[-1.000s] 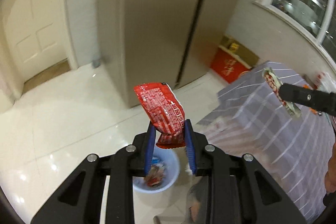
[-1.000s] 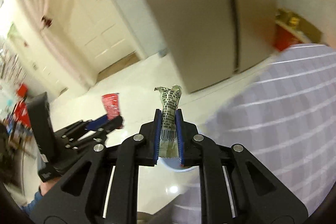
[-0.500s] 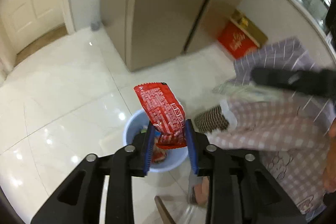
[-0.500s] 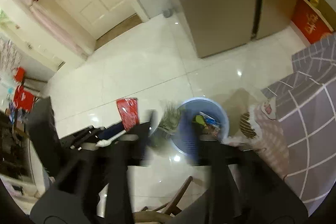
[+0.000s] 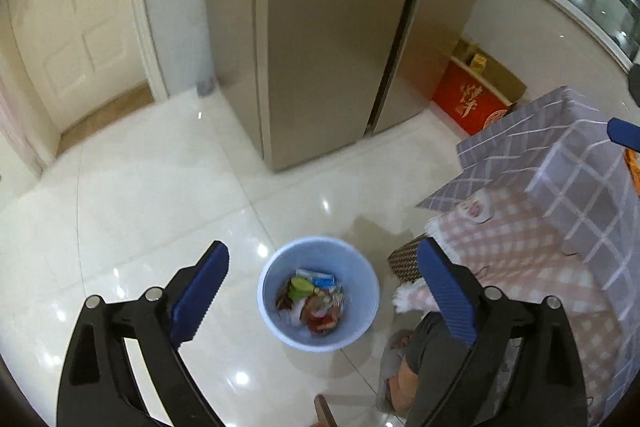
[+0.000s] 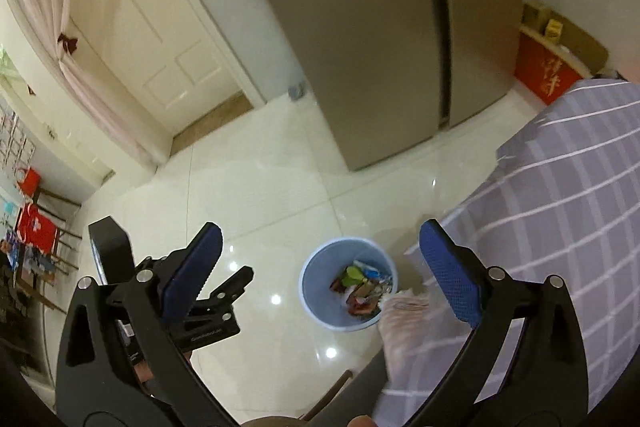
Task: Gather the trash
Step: 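Carry both wrappers over the blue bin and open both tools to drop them, then grasp the orange tea packet with the left tool while the right tool grasps the dark wrapper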
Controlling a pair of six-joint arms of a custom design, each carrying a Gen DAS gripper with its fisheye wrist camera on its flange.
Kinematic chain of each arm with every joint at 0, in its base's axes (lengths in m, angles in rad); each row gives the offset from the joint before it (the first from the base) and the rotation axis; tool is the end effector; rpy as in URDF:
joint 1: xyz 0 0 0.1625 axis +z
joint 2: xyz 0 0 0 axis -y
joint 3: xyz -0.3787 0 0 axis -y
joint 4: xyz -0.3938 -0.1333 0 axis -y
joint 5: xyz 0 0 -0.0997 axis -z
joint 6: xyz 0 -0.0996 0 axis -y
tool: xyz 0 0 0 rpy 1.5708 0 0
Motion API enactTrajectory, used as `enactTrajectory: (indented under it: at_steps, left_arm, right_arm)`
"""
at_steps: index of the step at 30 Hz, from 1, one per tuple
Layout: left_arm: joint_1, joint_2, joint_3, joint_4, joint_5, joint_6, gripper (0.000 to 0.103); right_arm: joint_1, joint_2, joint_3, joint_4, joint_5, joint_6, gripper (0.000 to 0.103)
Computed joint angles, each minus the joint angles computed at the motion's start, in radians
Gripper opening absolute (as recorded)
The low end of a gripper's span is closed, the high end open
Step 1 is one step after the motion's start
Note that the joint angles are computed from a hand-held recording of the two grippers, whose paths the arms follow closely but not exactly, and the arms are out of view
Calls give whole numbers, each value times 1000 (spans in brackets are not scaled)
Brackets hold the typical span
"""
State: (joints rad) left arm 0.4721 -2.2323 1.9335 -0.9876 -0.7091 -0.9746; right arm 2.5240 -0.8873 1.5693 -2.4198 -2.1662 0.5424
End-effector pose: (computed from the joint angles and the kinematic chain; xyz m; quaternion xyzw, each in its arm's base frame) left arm -0.1020 -0.2866 0.4870 0.1148 0.8940 -0.2903 0.3213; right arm 0.5804 -0.3172 0.1432 0.1704 -0.9376 0.2572 0.1601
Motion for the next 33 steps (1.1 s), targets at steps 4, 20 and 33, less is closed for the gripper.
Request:
enactTrajectory:
  at_steps: [4,20,33]
  left_arm:
    - [-102,47,-25,6,16,-31,94]
    - [-244,329,56,-542,-54,257,95]
    - [-253,598,-2,-792,-120,346,95]
  right_arm:
    - [7,-82,72,-39,-52,9,97]
    - [11,-662,424,277,-406,402,97]
    - [-25,-937,515,633,-476,667,97]
